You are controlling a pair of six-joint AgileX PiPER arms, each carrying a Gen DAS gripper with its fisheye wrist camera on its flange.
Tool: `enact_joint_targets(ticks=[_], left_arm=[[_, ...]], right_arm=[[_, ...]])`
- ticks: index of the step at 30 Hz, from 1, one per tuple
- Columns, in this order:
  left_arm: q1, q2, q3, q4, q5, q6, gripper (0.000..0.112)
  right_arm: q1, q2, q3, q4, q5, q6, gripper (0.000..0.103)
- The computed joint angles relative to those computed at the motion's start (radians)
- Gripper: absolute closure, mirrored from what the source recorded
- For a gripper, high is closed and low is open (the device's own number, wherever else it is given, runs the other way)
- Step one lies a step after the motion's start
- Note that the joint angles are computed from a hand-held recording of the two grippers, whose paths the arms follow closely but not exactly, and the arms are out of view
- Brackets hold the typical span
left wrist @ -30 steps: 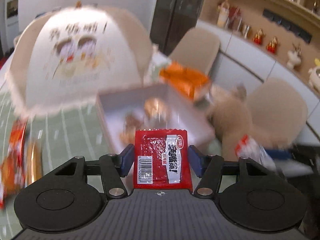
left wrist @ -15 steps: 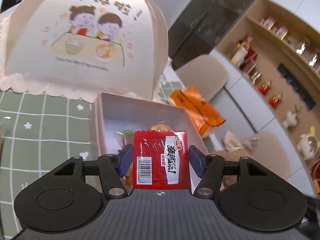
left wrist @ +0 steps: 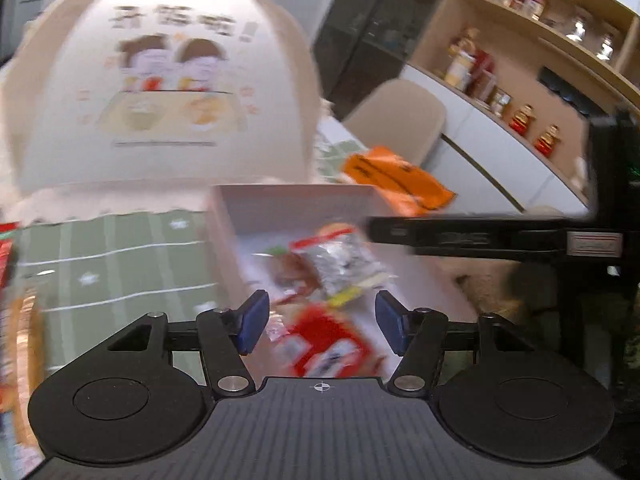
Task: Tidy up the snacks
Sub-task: 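Carry both snacks over the pink box and open both grippers, then grasp the red spicy-strip packet with the left gripper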
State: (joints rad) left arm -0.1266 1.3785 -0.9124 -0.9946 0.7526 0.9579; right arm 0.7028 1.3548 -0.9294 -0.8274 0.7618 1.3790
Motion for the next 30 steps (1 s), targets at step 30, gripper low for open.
enact_joint_targets(ticks=[30], left_arm=[[0.503, 0.077, 0.073, 0.172, 0.152, -0.023, 0.057]], right_arm=[[0.565, 0.06, 0.024, 0.065, 0.092, 0.241, 0.038]])
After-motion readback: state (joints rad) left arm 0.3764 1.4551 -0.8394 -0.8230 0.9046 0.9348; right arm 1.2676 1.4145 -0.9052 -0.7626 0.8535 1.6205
